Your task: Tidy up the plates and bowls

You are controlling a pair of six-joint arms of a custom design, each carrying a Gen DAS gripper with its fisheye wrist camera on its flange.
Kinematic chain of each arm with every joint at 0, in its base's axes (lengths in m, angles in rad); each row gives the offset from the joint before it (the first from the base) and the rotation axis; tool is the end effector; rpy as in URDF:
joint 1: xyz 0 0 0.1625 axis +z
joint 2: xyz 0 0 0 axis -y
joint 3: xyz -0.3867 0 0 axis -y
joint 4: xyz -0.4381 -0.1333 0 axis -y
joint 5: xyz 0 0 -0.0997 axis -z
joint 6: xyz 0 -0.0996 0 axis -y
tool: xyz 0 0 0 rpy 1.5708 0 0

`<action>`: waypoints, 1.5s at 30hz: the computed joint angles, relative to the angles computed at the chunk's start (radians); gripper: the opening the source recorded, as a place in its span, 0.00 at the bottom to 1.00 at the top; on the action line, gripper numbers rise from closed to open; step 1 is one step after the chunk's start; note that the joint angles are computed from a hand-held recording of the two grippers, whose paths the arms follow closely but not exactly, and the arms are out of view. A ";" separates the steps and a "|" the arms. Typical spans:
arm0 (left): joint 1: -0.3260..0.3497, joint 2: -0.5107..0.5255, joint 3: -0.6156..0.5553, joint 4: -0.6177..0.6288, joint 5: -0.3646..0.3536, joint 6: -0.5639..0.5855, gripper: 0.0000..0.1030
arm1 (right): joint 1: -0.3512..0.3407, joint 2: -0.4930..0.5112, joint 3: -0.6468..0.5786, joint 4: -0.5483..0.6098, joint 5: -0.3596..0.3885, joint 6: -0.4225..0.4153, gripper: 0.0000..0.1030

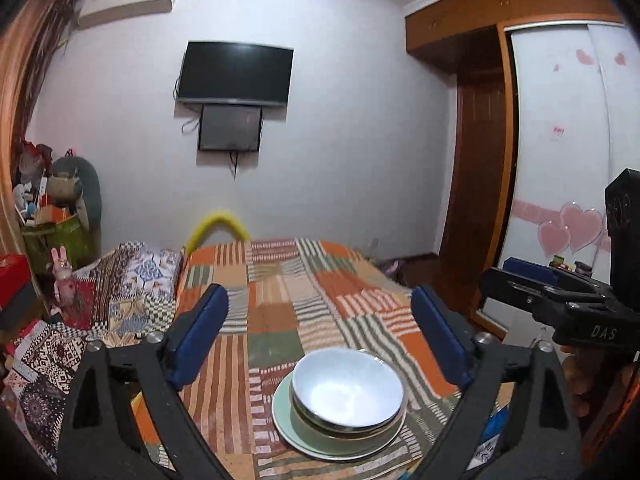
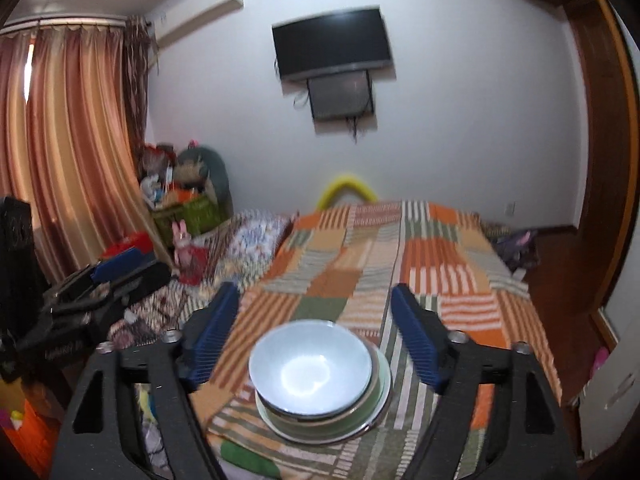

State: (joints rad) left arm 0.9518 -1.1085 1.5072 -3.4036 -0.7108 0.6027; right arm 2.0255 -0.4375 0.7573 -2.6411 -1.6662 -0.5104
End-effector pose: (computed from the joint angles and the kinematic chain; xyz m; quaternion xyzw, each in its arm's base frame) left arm -0.2095 -0.6539 0.4284 0.1686 0.7184 -0.5999 0.3093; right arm 0.5095 -0.7602 0.1841 0.4158 -0.8313 0.3647 0.0545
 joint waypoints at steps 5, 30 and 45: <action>-0.014 0.008 0.007 -0.082 0.002 0.051 0.99 | 0.009 -0.027 0.055 -0.092 0.010 -0.018 0.90; -0.024 -0.019 0.056 -0.099 -0.008 0.024 1.00 | 0.007 -0.072 0.162 -0.209 0.027 -0.026 1.00; -0.025 -0.018 0.059 -0.087 -0.003 0.017 1.00 | 0.005 -0.082 0.176 -0.211 0.035 -0.013 1.00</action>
